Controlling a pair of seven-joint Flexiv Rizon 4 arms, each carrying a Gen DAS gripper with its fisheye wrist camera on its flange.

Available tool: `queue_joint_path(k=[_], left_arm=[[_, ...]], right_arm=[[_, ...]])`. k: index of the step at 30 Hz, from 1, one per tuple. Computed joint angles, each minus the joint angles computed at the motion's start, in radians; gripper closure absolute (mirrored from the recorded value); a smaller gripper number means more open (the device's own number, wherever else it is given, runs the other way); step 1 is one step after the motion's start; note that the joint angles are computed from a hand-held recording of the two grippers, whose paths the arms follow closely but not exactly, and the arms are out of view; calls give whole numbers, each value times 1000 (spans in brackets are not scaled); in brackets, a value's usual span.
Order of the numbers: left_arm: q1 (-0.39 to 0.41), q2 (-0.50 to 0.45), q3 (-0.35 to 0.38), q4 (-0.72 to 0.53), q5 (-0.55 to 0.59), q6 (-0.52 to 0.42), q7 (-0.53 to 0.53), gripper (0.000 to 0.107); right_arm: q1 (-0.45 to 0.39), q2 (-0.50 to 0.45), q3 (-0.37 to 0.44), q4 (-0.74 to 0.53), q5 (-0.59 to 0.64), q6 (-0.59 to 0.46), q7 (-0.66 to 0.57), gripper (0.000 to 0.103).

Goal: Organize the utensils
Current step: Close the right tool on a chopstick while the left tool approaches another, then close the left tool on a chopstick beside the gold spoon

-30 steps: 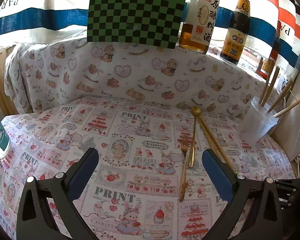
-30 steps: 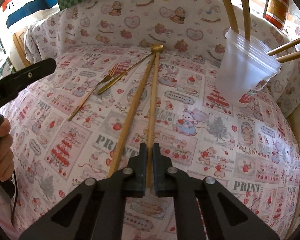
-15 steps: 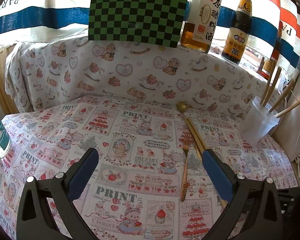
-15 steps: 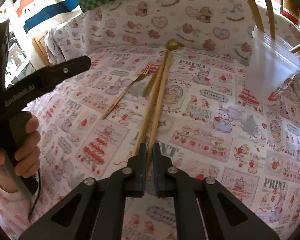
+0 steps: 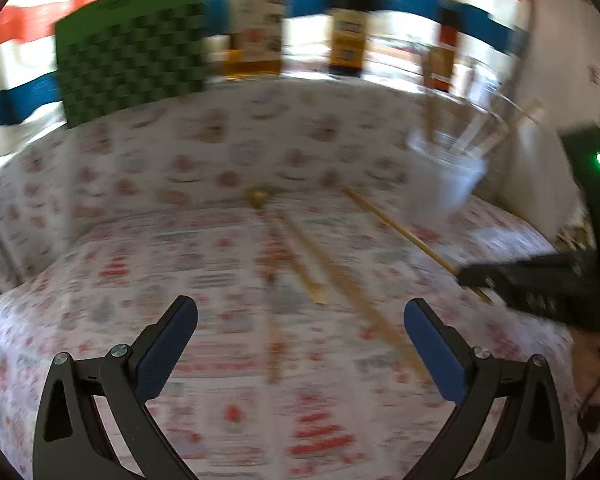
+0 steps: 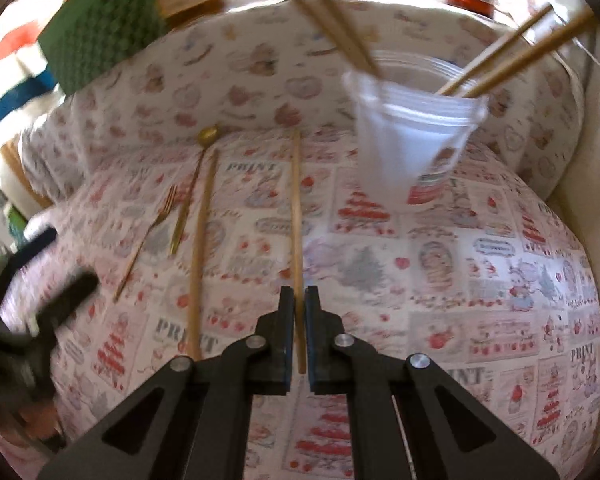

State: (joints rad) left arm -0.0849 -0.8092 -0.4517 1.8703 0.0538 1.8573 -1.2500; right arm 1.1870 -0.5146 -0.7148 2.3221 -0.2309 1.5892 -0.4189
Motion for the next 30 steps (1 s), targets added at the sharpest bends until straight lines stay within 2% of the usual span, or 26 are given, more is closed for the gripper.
queue_joint_path(k=[2, 7, 8, 12, 15, 17, 18, 20, 21, 23, 26, 30], left_arm=[[-39, -2, 17, -24, -7, -47, 19, 4], [-273, 13, 239, -74, -81, -126, 48, 4], [-329, 16, 301, -83, -97, -148, 40, 4], [-406, 17, 390, -93, -141, -201, 23, 4], [-350, 17, 334, -93, -172, -250, 15, 7], [-303, 20, 283, -75, -216, -251, 36, 18], [-308, 21, 303, -80, -187, -249, 2, 21], [-282, 23, 289, -73, -193, -244, -5, 33], [-270, 25, 275, -62, -231, -236, 16, 37], [-286, 23, 316, -74, -207, -232, -35, 57], [-322, 15, 383, -97, -228, -232, -90, 59], [-291, 18, 364, -91, -215, -231, -94, 66]], right_arm=[[-1, 8, -8, 11, 12, 13, 4, 98], [59, 22, -63, 45, 55, 27, -13, 98], [63, 25, -66, 47, 61, 24, -18, 98], [79, 11, -70, 30, 61, 8, -24, 98], [87, 1, -77, 25, 59, 4, -26, 98], [78, 2, -67, 25, 60, 3, -26, 98], [75, 2, -64, 24, 60, 2, -25, 98], [70, 1, -59, 21, 57, -2, -23, 98], [67, 0, -56, 19, 55, -4, -21, 98], [60, -2, -48, 16, 47, -8, -18, 98], [50, -10, -37, 8, 34, -16, -10, 98], [21, -13, -8, 0, 13, -15, -2, 98]])
